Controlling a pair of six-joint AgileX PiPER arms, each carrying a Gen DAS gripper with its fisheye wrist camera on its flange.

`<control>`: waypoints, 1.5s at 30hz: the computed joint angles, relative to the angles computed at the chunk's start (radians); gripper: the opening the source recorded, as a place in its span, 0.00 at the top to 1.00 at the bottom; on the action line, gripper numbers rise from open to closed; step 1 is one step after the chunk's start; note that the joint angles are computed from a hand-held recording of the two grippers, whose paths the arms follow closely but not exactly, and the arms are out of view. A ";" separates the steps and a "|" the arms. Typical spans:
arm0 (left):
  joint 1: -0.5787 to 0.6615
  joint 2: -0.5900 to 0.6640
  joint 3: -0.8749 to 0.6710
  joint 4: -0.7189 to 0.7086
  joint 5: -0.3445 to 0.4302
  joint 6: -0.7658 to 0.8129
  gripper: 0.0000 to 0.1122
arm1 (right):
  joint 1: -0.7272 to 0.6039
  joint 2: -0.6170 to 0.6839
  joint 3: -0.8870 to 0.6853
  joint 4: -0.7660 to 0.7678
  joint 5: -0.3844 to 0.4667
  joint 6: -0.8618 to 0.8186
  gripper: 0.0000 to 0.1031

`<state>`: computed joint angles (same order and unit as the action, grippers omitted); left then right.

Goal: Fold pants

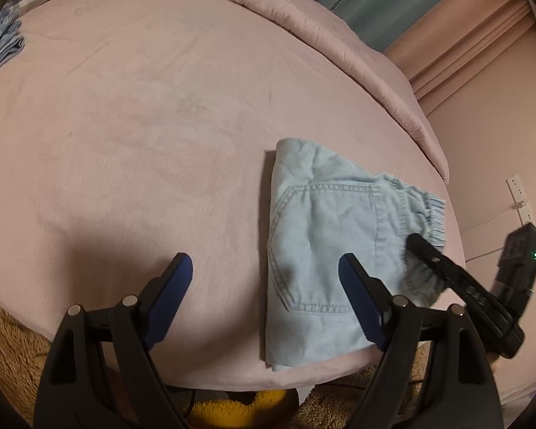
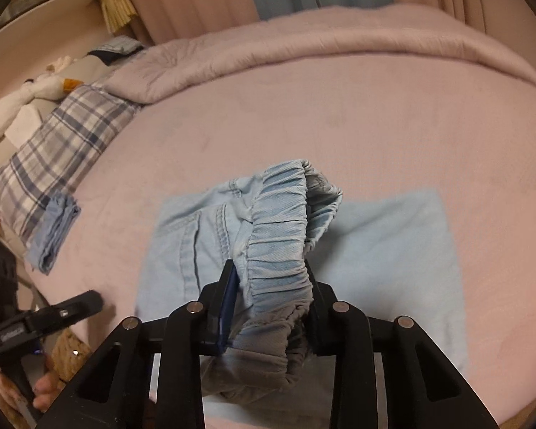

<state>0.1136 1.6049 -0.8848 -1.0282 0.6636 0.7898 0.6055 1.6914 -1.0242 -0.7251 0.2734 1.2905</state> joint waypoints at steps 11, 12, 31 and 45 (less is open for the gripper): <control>-0.033 0.027 -0.069 0.002 0.012 -0.005 0.26 | 0.038 -0.064 -0.017 -0.143 0.121 0.101 0.67; -0.033 0.032 -0.070 -0.002 0.013 0.000 0.26 | 0.040 -0.061 -0.024 -0.124 0.127 0.093 0.67; 0.133 0.068 -0.071 0.071 0.050 -0.069 0.26 | 0.290 0.252 -0.449 -0.215 0.595 0.044 0.67; 0.166 0.032 -0.051 0.105 0.060 -0.113 0.26 | 0.329 0.298 -0.540 -0.234 0.654 0.005 0.67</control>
<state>0.2793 1.6368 -0.9362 -0.9236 0.7235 0.6766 0.9347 1.9899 -1.5642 -0.9595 0.9276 1.2950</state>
